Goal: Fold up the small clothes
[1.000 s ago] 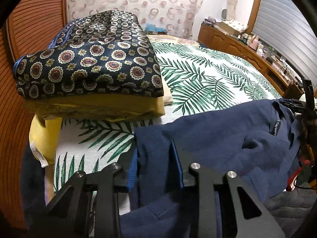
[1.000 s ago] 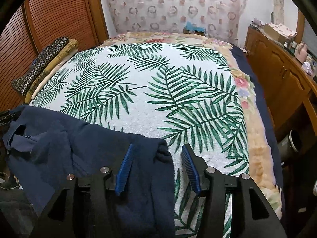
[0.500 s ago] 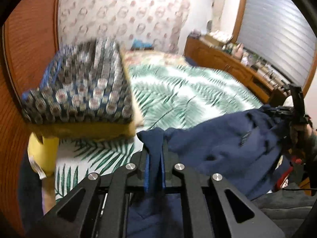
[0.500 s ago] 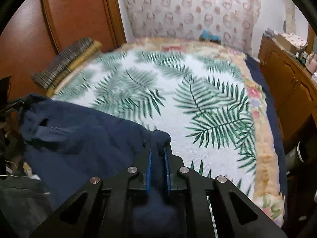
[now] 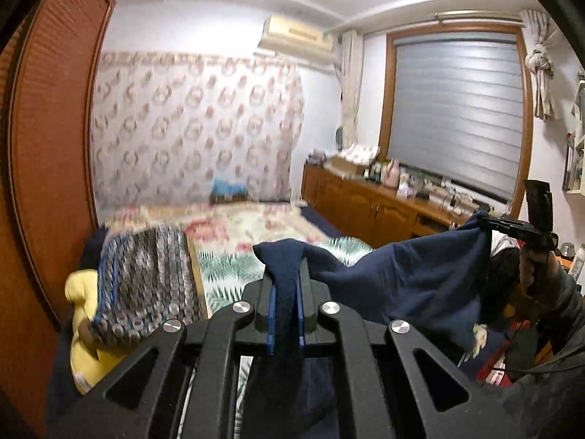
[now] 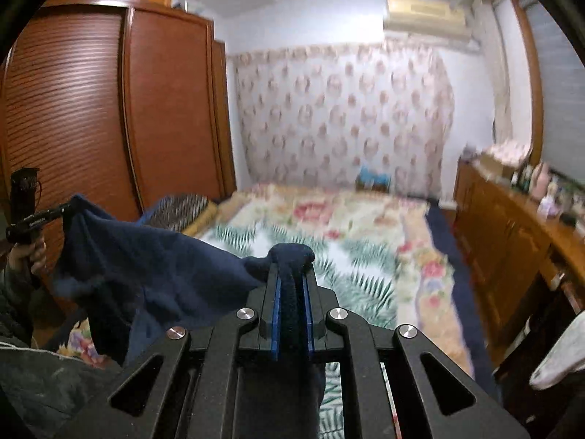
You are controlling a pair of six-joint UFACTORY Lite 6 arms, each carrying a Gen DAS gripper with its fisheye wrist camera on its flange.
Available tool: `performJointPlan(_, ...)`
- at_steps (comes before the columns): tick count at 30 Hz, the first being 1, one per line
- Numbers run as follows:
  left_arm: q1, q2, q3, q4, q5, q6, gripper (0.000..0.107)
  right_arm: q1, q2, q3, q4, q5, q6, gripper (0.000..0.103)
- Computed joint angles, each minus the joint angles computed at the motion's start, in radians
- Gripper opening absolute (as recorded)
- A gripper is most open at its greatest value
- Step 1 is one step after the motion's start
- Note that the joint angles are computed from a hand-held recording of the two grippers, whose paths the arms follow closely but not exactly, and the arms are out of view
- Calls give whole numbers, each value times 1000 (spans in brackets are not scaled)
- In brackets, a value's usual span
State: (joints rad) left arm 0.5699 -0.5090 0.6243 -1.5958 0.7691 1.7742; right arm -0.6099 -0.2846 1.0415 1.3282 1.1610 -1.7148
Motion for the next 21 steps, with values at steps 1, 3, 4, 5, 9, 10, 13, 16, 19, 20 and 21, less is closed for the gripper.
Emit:
performJointPlan(1, 9, -16, 9, 0, 8, -9, 9, -36, -12, 12, 10, 40, 1, 10)
performJointPlan(3, 4, -19, 34, -11, 3, -22, 9, -84, -27, 30, 29, 92, 3, 10)
performJointPlan(4, 9, -13, 59, -10, 15, -34, 9, -114, -34, 41, 39, 123, 3, 10)
performJointPlan(5, -7, -18, 63, -23, -1, -32, 9, -145, -41, 51, 50, 155, 5, 10)
performJointPlan(9, 40, -29, 115, -45, 54, -50, 9, -266, -54, 93, 93, 291, 13, 10)
performJointPlan(10, 51, -27, 124, -53, 67, -47, 9, -283, -54, 93, 103, 311, 8, 10)
performJointPlan(13, 77, -10, 185, -65, 94, -61, 9, -336, -60, 97, 138, 363, -5, 10)
performJointPlan(16, 54, 50, 269, -87, 57, -57, 9, -305, -60, 108, 181, 329, -16, 10)
performJointPlan(19, -27, 171, 421, -104, -49, -52, 9, -205, -20, 191, 212, 233, 10, 10)
performJointPlan(20, -64, 225, 479, -100, -99, -50, 9, -149, -3, 217, 211, 173, 11, 10)
performJointPlan(21, -86, 257, 512, -88, -125, -52, 9, -90, 10, 223, 197, 114, 3, 10)
